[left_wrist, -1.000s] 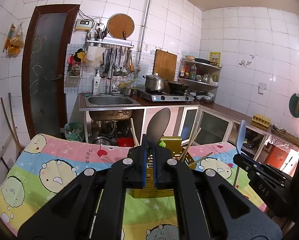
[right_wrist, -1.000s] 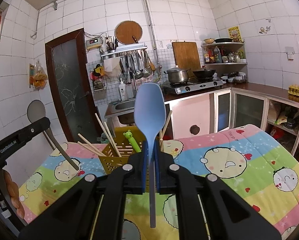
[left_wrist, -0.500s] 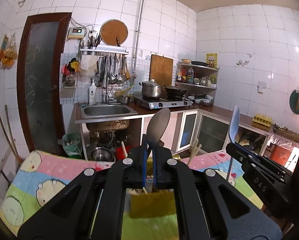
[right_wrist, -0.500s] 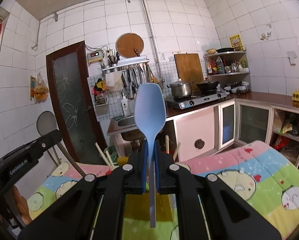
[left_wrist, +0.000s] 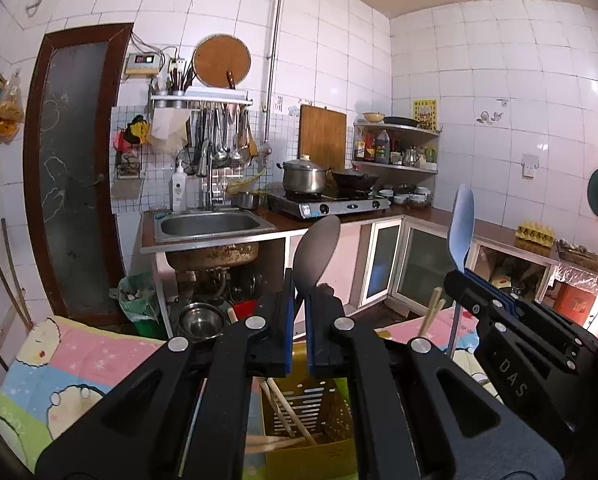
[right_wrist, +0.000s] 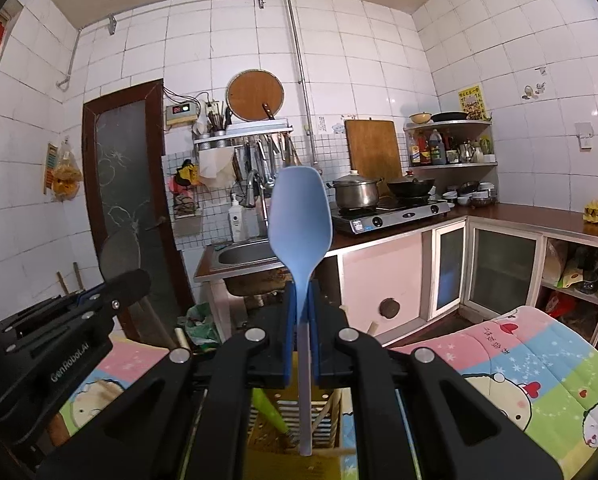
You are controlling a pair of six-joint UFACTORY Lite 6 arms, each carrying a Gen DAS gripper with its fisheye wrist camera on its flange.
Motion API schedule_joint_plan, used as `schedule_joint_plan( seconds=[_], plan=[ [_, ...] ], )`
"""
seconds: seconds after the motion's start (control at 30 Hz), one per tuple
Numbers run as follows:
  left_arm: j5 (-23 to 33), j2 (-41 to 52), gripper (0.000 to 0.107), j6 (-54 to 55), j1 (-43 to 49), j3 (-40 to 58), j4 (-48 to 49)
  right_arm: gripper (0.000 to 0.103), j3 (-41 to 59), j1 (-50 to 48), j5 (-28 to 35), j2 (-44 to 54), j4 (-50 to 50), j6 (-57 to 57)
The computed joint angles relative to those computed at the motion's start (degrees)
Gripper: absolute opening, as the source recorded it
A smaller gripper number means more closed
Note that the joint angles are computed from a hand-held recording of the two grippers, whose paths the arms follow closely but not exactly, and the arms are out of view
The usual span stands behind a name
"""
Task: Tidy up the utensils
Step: 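Lower both spoons into the holder and open both tools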
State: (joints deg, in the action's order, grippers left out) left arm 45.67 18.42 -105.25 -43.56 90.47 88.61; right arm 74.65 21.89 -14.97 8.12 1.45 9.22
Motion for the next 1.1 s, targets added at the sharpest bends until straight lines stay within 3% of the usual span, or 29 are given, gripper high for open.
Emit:
schedule_joint_plan(
  seconds=[0.4, 0.8, 0.9, 1.1],
  plan=[
    [-8.42, -0.56, 0.003, -11.11, 6.29, -5.56, 6.63, 0.007, 4.58, 1.97, -4.82, 8.62, 11.01, -11.07],
    [-14.11, -1.89, 0.003, -17.43, 8.39, -7.92, 10.73, 0.007, 3.78, 1.38, -5.05, 8.71, 8.03, -7.25],
    [-12.57, -0.94, 0.003, -15.07, 7.53, -7.02, 9.49, 0.007, 4.01, 0.76, -3.88, 8.58, 4.09, -2.58],
    [-9.24, 1.13, 0.003, -13.12, 6.25, -6.67, 8.54, 0.007, 3.23, 1.4, -4.07, 8.69, 5.28, -4.63]
  ],
)
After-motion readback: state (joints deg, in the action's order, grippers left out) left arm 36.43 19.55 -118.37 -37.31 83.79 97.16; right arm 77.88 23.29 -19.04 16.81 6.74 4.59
